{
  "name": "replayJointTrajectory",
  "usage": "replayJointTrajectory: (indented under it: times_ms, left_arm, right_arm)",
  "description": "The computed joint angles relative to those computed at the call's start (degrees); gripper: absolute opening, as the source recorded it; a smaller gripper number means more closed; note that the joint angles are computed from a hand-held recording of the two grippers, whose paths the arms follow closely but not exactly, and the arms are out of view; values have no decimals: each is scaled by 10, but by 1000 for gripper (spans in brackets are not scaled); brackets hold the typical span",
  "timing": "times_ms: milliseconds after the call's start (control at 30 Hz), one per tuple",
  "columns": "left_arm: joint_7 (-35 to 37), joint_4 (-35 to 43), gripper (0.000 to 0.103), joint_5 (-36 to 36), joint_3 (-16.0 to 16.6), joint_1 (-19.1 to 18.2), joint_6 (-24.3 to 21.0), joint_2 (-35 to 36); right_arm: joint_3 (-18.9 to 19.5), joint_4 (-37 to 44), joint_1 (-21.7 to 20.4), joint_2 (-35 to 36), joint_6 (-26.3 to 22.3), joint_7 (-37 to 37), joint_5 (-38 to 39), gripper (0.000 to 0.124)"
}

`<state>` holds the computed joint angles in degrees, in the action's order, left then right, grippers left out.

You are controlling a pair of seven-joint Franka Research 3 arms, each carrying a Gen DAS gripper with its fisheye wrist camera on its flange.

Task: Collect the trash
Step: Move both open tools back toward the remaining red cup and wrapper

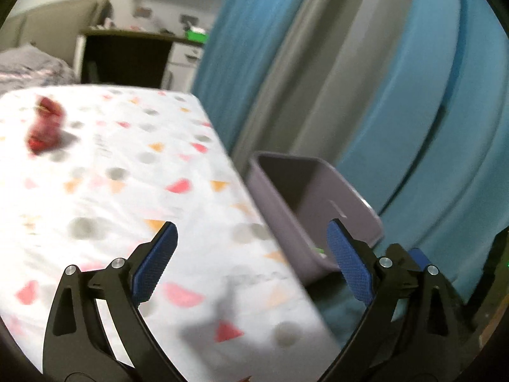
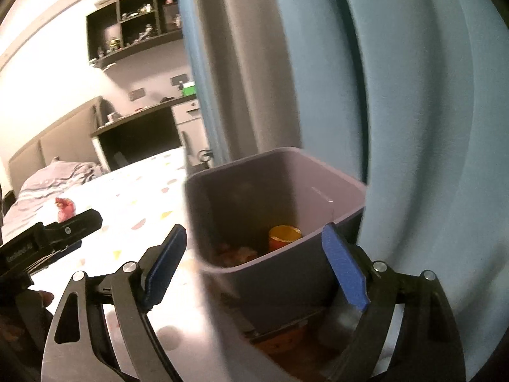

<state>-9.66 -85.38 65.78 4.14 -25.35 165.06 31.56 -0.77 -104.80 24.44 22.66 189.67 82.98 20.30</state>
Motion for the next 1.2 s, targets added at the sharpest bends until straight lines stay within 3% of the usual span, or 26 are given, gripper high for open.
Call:
replayJointTrajectory:
  times_ms: [67, 167, 333, 533, 800, 1000, 1200]
  left_arm:
    - [-42, -52, 93, 40, 20, -22, -39, -44]
    - [-76, -115, 93, 74, 14, -24, -99, -97]
    - [-120, -217, 93, 100, -10, -6, -167, -177]
    - [-145, -309, 93, 91, -50, 18, -291, -256]
    - [-188, -409, 93, 76, -91, 85, -344, -346]
    - [-206, -459, 93, 59, -110, 146, -339, -386]
    - [-190, -467, 93, 46, -123, 206, -310, -386]
  right_arm:
    - [4, -9, 8, -5, 10, -1, 0, 84]
    - [-43, -17, 67, -8, 17, -3, 18, 84]
    - [-41, -30, 95, -16, 28, -14, 34, 84]
    - [-49, -37, 137, -22, 28, -34, 53, 84]
    - [-93, -8, 211, -4, 16, -45, 76, 84]
    - [-94, 33, 225, 24, -13, -25, 44, 84]
    - [-40, 100, 187, 62, -46, -3, -13, 84]
